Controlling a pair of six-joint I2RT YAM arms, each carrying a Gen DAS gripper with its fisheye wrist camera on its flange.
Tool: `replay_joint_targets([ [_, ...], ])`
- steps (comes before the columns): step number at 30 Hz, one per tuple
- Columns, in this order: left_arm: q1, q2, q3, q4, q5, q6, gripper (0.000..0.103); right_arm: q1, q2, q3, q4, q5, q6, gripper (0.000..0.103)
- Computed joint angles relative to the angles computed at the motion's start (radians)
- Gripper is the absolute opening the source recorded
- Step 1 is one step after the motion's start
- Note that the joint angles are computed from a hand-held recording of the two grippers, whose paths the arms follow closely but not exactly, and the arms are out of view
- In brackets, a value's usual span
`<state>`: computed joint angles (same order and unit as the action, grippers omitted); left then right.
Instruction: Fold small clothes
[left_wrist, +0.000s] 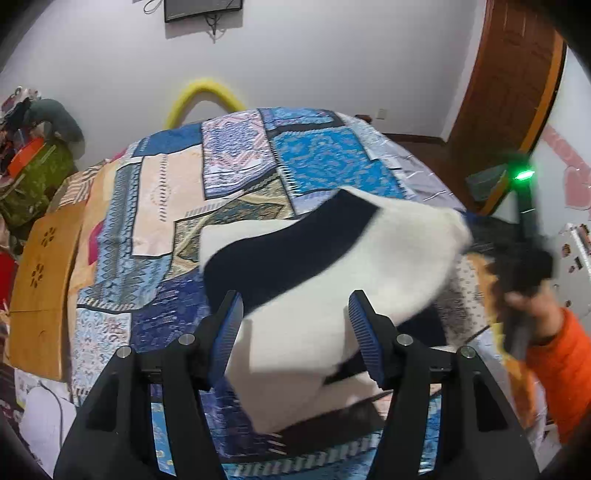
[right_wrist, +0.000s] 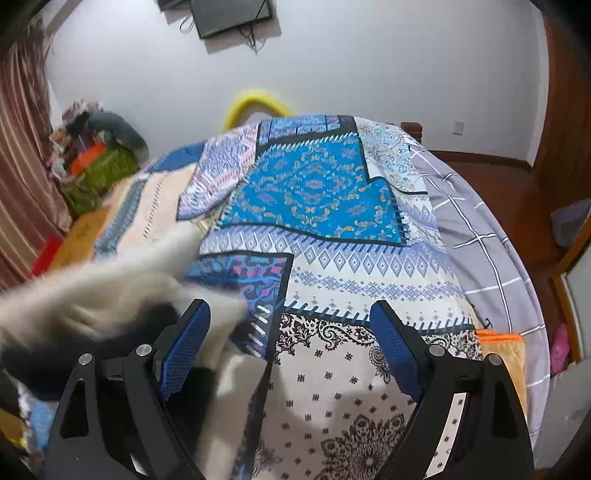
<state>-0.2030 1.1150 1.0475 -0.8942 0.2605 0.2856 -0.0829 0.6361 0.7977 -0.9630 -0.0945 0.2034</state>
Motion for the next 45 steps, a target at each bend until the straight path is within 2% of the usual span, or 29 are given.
replay_joint_targets([
  [3, 0.012, 0.013, -0.027, 0.028, -0.02, 0.009, 0.06, -0.106, -0.009, 0.073, -0.086, -0.132, -0.054, 0.086],
  [5, 0.025, 0.034, -0.038, 0.039, -0.015, 0.005, 0.061, -0.097, -0.024, 0.116, -0.137, -0.154, -0.059, 0.086],
  [9, 0.045, 0.053, -0.058, 0.049, 0.001, 0.002, 0.065, 0.101, -0.047, 0.197, -0.205, -0.043, 0.006, 0.086],
  [13, 0.07, 0.053, -0.067, 0.045, 0.009, 0.017, 0.068, 0.412, -0.033, 0.248, -0.23, 0.128, 0.171, 0.086],
  [20, 0.179, 0.02, -0.065, -0.017, 0.061, 0.105, 0.076, 0.536, 0.028, 0.201, -0.154, 0.133, 0.279, 0.086],
  [25, 0.25, 0.006, -0.092, -0.064, 0.078, 0.186, 0.08, 0.604, 0.056, 0.154, -0.122, 0.128, 0.339, 0.054],
  [26, 0.257, 0.003, -0.101, -0.07, 0.079, 0.195, 0.08, 0.633, 0.059, 0.145, -0.12, 0.147, 0.359, 0.051],
  [28, 0.261, -0.001, -0.128, -0.079, 0.073, 0.212, 0.08, 0.699, 0.056, 0.132, -0.119, 0.194, 0.396, 0.037],
  [31, 0.249, -0.008, -0.172, -0.082, 0.053, 0.234, 0.08, 0.78, 0.039, 0.128, -0.129, 0.263, 0.454, 0.027],
  [35, 0.199, -0.005, -0.212, -0.06, -0.002, 0.23, 0.08, 0.835, 0.019, 0.149, -0.156, 0.296, 0.485, 0.022],
  [39, 0.196, 0.014, -0.221, -0.035, -0.01, 0.202, 0.08, 1.007, 0.029, 0.207, -0.213, 0.436, 0.562, 0.02],
  [42, 0.215, 0.026, -0.221, -0.023, -0.008, 0.203, 0.08, 1.205, 0.029, 0.231, -0.275, 0.595, 0.696, 0.018],
  [45, 0.264, 0.048, -0.213, -0.018, 0.017, 0.212, 0.085, 1.392, 0.016, 0.222, -0.363, 0.729, 0.883, 0.015],
])
